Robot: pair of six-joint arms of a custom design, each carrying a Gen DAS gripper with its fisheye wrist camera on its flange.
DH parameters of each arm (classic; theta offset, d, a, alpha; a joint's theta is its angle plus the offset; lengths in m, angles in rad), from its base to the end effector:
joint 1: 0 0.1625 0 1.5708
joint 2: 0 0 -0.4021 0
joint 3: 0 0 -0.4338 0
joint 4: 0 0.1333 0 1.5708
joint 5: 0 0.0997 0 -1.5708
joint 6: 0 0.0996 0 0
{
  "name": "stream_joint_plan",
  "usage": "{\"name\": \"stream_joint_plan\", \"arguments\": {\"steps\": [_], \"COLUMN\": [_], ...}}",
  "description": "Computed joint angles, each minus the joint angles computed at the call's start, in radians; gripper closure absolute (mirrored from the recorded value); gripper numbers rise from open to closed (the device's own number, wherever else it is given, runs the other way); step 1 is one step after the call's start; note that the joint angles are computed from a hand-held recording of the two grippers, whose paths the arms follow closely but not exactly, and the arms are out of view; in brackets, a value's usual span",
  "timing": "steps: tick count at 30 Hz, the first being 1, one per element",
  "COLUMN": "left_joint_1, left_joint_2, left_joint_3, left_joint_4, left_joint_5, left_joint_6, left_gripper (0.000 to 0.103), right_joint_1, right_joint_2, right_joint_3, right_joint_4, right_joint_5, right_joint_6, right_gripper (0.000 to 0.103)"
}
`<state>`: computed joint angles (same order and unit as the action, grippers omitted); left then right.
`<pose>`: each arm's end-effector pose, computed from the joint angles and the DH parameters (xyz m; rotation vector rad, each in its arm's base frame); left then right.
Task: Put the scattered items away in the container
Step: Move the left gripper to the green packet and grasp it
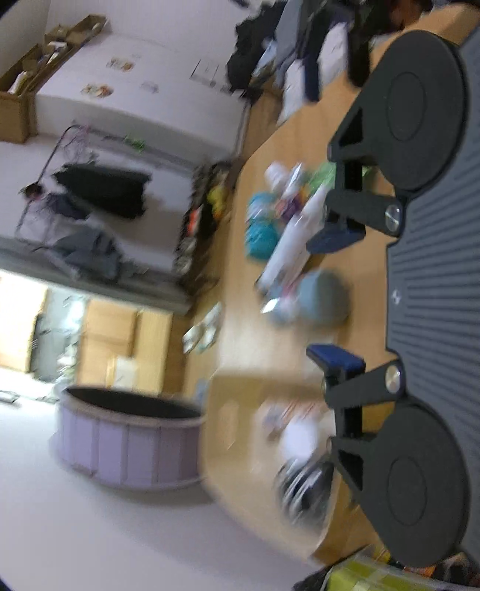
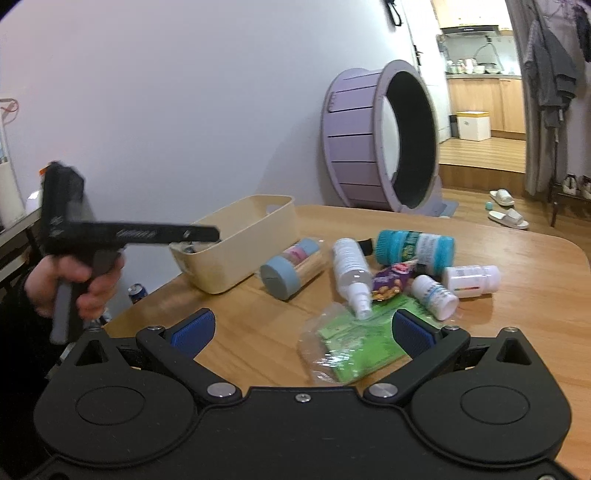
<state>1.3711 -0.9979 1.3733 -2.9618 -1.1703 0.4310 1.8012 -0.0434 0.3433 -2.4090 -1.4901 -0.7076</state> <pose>0.0195 -0.7713 0.3777 0.4783 2.3252 -1.2487 0.3552 -0.8952 0.0177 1.3760 -2.6421 0.8268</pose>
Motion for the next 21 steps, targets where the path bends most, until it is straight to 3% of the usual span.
{"name": "stream_joint_plan", "arguments": {"steps": [5,14,21], "left_joint_1": [-0.011,-0.024,-0.027], "left_joint_2": [0.039,0.143,0.221], "left_joint_3": [0.003,-0.068,-0.144], "left_joint_4": [0.030,0.071,0.076], "left_joint_5": [-0.019,-0.023,0.038], "left_joint_6": [0.067,0.066,0.056], "left_gripper": [0.041,0.032,0.027], "right_joint_1": [-0.006,-0.027,-0.033], "right_joint_2": [-0.012,-0.074,-0.095], "right_joint_3": [0.011,0.098,0.132], "right_joint_4": [-0.024,-0.093,-0.096], "right_joint_5": [-0.019,-0.019,-0.027], "right_joint_6": [0.014,0.040,0.027], "right_gripper": [0.000,0.000,0.000]}}
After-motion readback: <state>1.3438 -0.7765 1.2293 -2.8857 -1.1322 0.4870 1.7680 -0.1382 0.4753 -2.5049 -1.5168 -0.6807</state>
